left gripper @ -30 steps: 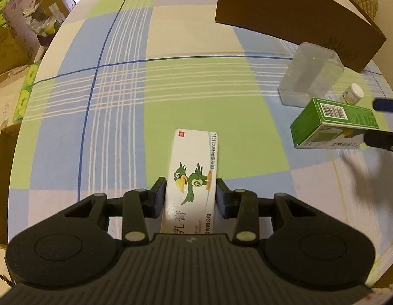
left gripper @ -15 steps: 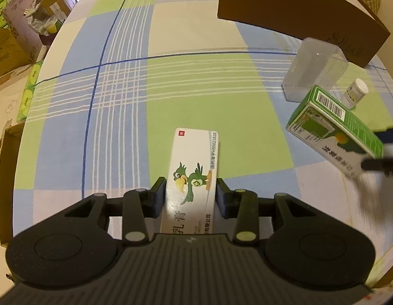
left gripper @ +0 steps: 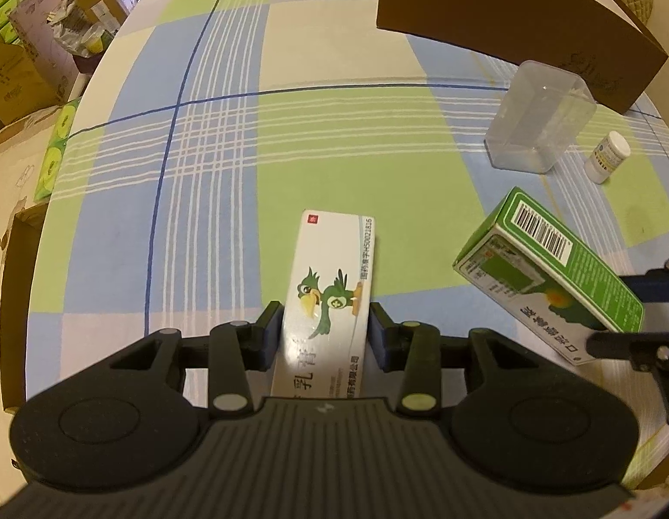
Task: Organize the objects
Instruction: 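Lift the ointment box and green box with both tools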
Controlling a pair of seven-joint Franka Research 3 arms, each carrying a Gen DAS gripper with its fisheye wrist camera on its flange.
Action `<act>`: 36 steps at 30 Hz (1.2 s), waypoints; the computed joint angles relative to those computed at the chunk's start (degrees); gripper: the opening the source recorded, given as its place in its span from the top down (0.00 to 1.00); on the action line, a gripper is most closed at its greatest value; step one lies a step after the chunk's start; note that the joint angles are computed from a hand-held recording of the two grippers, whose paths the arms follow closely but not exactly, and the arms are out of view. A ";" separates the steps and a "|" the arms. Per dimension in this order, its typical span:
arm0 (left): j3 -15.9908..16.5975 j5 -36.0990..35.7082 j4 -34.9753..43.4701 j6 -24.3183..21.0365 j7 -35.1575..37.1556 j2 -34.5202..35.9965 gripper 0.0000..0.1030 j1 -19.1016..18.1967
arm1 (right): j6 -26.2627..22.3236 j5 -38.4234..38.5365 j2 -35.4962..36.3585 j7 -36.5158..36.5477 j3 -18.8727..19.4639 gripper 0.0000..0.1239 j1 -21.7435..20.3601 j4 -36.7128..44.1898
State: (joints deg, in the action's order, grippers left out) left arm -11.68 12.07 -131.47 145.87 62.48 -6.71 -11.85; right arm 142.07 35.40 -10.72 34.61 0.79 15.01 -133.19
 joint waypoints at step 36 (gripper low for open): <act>1.47 -7.30 -0.90 0.81 10.59 -0.82 0.67 -0.39 | 6.86 -12.42 4.80 19.46 3.68 0.78 2.60 2.72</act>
